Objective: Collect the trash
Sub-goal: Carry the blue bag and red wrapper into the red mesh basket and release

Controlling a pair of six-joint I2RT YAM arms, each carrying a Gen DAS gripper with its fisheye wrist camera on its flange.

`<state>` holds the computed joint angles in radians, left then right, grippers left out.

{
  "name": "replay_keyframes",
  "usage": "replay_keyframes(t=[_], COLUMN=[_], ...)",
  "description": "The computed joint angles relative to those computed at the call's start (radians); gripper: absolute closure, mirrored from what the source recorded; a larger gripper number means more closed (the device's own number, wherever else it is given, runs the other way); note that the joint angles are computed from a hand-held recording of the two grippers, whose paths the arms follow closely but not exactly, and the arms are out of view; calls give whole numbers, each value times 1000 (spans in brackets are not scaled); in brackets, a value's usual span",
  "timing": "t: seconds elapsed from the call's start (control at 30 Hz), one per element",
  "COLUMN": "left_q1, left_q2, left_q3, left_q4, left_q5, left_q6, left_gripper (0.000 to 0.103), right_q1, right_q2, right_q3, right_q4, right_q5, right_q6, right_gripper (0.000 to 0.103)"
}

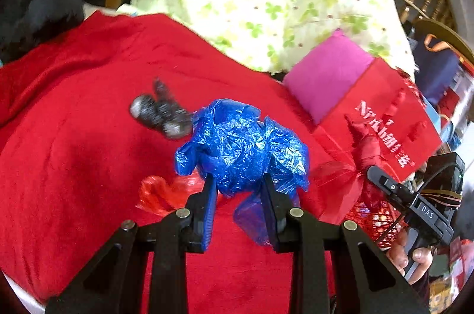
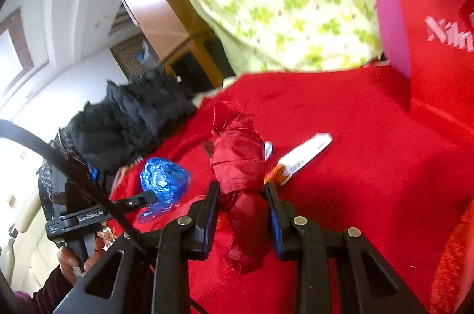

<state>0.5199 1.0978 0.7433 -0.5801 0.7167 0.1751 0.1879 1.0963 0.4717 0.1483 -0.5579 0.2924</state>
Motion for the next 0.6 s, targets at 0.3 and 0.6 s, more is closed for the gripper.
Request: replay_keyframes(t=[0.3,0.6], left_q1=[-345,-875], left_q2=[-190,-188], left_q3=[-2,60], left_q4=[15,63], left_q5=[-223,-640], left_q6=[-169,-312], left_gripper=[72,72], right_q1=[-300,-750], right_q2=[-304,-392], right_q3=[-69,-55], right_q4=[-142,-303], right_q5=[-185,-491], right_q6=[-38,-167], right_gripper=[71,71])
